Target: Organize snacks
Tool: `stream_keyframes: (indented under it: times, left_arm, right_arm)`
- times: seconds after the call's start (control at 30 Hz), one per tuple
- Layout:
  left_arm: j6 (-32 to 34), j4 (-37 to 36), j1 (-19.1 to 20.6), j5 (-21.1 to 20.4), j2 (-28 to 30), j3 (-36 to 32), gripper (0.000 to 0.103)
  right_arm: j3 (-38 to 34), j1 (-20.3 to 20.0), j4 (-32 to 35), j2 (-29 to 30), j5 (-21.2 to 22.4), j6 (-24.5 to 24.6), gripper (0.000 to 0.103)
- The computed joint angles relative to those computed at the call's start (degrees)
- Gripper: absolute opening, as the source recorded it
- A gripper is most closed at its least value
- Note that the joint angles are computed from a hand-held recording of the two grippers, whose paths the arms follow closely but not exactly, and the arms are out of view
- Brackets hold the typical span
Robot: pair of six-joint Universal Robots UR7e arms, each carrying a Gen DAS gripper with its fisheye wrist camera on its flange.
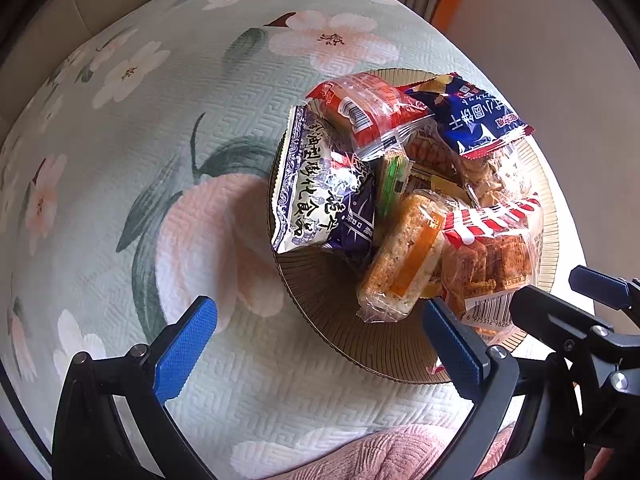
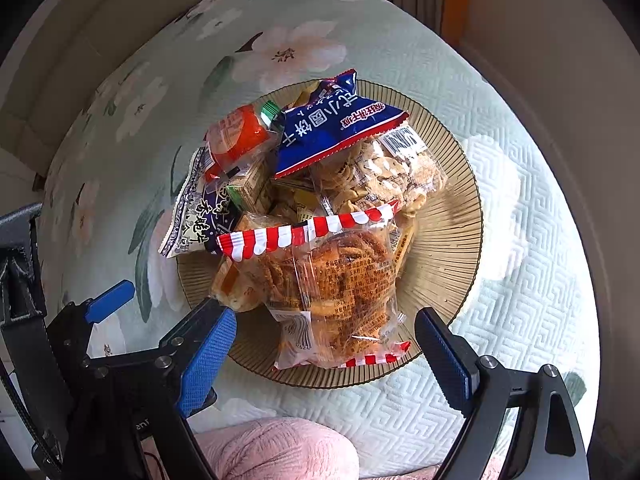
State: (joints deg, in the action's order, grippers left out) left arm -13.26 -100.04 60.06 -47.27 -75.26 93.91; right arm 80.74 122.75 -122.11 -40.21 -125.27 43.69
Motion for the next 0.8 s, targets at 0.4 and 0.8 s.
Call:
stream_keyframes:
  times: [0.4,0.8]
  left_arm:
    - [-0.2,0.3,0.0,-0.7,-0.6,0.2,0.102]
    - [0.1,0.3,0.2,-0.7,-0.7,0.1,0.102]
  right_arm:
    - [1.3,0.2,-1.2,-0.8,-0.1,0.8,0.089]
    - [1.1,0.0,-1.8,-0.5,0.5,1.0,0.089]
